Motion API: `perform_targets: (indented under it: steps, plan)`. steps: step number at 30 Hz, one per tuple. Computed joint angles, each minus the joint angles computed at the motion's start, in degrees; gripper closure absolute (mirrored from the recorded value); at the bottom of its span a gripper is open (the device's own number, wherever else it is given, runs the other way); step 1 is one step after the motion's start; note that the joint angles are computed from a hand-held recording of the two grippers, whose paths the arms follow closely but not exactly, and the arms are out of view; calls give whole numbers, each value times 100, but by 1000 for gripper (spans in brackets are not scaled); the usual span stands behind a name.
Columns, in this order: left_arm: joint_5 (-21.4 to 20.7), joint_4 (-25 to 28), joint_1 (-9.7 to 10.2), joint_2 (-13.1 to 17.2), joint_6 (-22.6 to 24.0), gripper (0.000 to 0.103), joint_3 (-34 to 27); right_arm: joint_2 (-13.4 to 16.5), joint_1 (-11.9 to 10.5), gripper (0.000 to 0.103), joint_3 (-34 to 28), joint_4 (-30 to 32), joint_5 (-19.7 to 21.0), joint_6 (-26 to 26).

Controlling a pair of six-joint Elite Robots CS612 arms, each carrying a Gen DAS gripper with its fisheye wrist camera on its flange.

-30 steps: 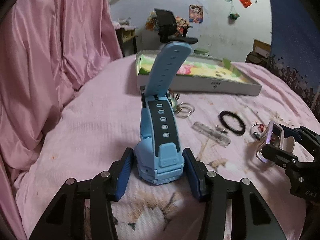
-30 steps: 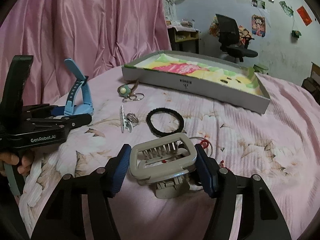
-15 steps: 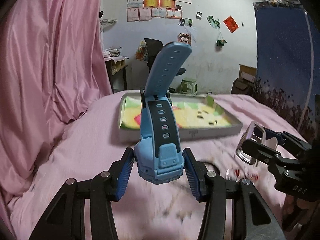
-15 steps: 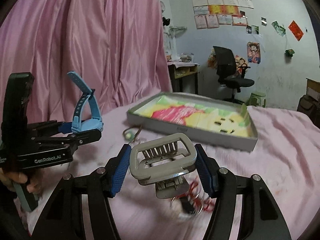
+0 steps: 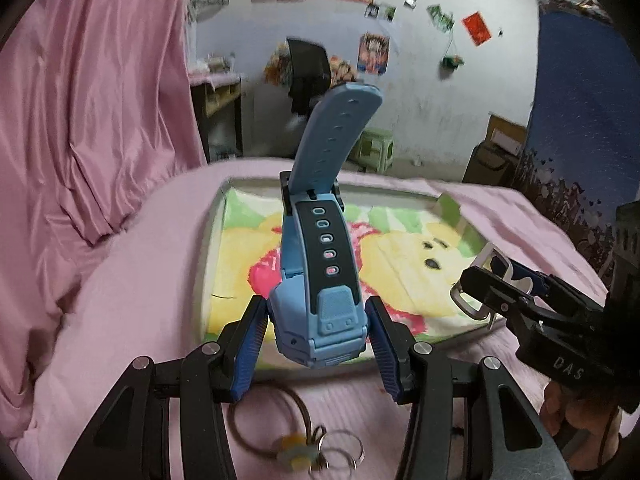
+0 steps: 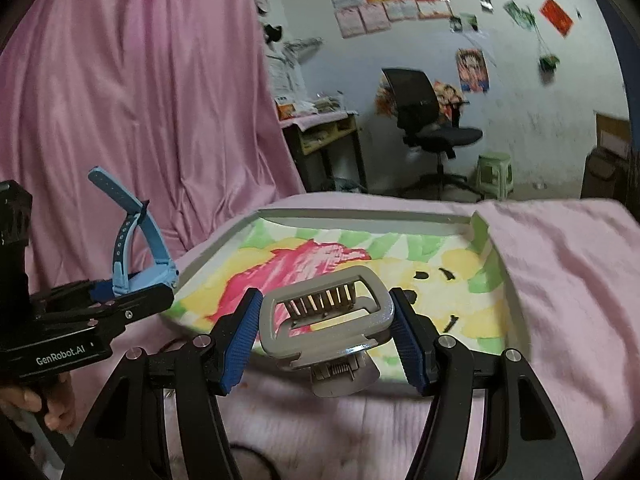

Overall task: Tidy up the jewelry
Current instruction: 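Carry both items into the white tray and open both tools to release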

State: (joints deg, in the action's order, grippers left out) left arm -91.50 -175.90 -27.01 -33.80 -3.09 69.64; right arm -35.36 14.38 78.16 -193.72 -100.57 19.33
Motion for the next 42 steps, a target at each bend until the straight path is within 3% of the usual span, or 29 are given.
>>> perform_targets:
  steps: [10,18,21,24,28,31,34,38,42]
  plan:
    - [264,1092,-64,214,-21,55,-458,220,-68,45,-449,779,31,-130]
    - [5,808,8,184,-168,54,-340,237,-138,45,-504,1294,229,78]
    - [-79,654,29,137,-226,47,-240,231,-161,44,-459,1207,337,147]
    - [-161,296,58,51,-364,42,-29,230,-167,34,-400,1023,374,159]
    - [-137,-258,63,-84,-541,35,288,160,-125,30,-230,674,193,124]
    - [-20,-980,35,-211,-640,24,642,77,-60,23,-39,296,-28,15]
    - [65,-1631,-2,-340,-636,20,1002,-23,11,16,207,-248,-273,-112]
    - [190,-2160,-56,-491,-658,12,1383,-170,86,12,538,-878,-446,-137]
    - [249,-2559,-103,-644,-621,11,1768,-321,171,9,869,-1286,-617,-226]
